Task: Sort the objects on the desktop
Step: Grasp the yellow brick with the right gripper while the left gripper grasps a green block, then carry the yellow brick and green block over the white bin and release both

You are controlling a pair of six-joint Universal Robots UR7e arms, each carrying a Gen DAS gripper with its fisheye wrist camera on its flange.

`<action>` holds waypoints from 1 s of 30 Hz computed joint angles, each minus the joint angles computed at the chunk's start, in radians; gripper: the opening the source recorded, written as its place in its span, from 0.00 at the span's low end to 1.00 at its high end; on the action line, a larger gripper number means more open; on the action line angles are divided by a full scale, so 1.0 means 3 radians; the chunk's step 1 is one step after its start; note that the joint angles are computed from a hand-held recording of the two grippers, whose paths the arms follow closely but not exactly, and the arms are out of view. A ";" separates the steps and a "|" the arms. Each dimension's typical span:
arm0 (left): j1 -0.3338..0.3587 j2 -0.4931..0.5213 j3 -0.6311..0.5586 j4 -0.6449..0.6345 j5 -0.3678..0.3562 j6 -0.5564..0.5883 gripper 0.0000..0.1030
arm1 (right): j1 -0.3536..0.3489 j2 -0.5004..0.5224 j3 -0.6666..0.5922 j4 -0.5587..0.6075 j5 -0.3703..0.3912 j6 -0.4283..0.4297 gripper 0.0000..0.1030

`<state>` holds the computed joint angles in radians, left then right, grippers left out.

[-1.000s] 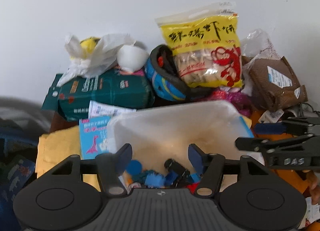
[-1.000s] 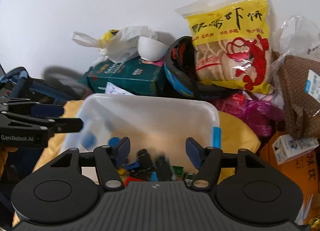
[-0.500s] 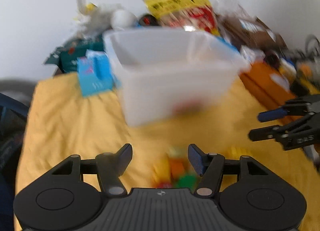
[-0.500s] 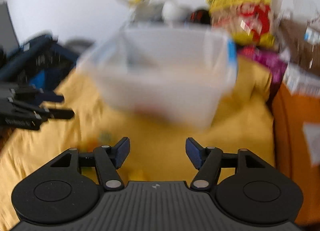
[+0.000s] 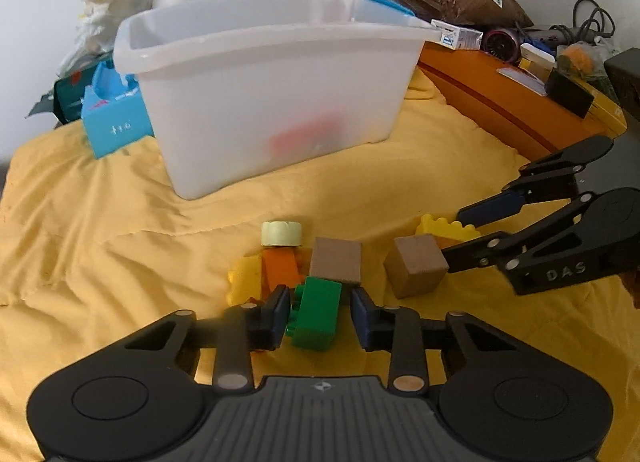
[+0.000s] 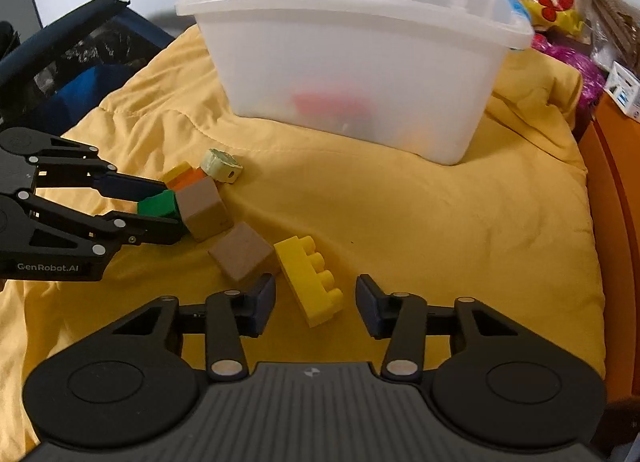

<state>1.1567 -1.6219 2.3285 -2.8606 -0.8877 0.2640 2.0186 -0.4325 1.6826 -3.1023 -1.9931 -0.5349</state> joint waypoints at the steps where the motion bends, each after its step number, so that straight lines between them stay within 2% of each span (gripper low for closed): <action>1: 0.0011 0.0016 -0.0010 0.0023 -0.0012 0.0000 0.35 | -0.0003 0.0016 0.0002 -0.0012 -0.0007 -0.0019 0.47; 4: 0.0032 0.0043 -0.0015 0.0112 -0.0019 -0.0024 0.29 | -0.0013 0.0058 -0.0036 0.0033 -0.0041 0.0003 0.46; 5: 0.0037 0.0037 -0.0009 0.0101 -0.0026 -0.0044 0.26 | -0.0015 0.0071 -0.0046 0.0045 -0.0052 0.0029 0.43; 8: 0.0039 -0.0014 0.0015 0.0103 -0.0048 -0.0092 0.26 | -0.0030 0.0052 -0.0032 0.0064 0.0012 0.0077 0.28; 13: -0.0011 -0.0181 0.0075 0.0162 -0.0076 -0.0161 0.25 | -0.0049 -0.0030 0.0095 -0.0094 0.0077 0.0120 0.26; 22: -0.0284 -0.0584 0.0048 0.0418 0.0087 -0.0548 0.25 | -0.0057 -0.0330 0.0449 -0.0457 0.0291 0.0518 0.26; 30: -0.0369 -0.0515 -0.0271 0.0512 0.0201 -0.0668 0.25 | 0.0110 -0.0360 0.0185 -0.0450 0.0400 0.0581 0.26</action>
<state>1.0460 -1.7764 2.2473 -2.7071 -0.8273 0.0636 2.0516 -0.5404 1.7381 -3.2373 -1.8732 -0.3606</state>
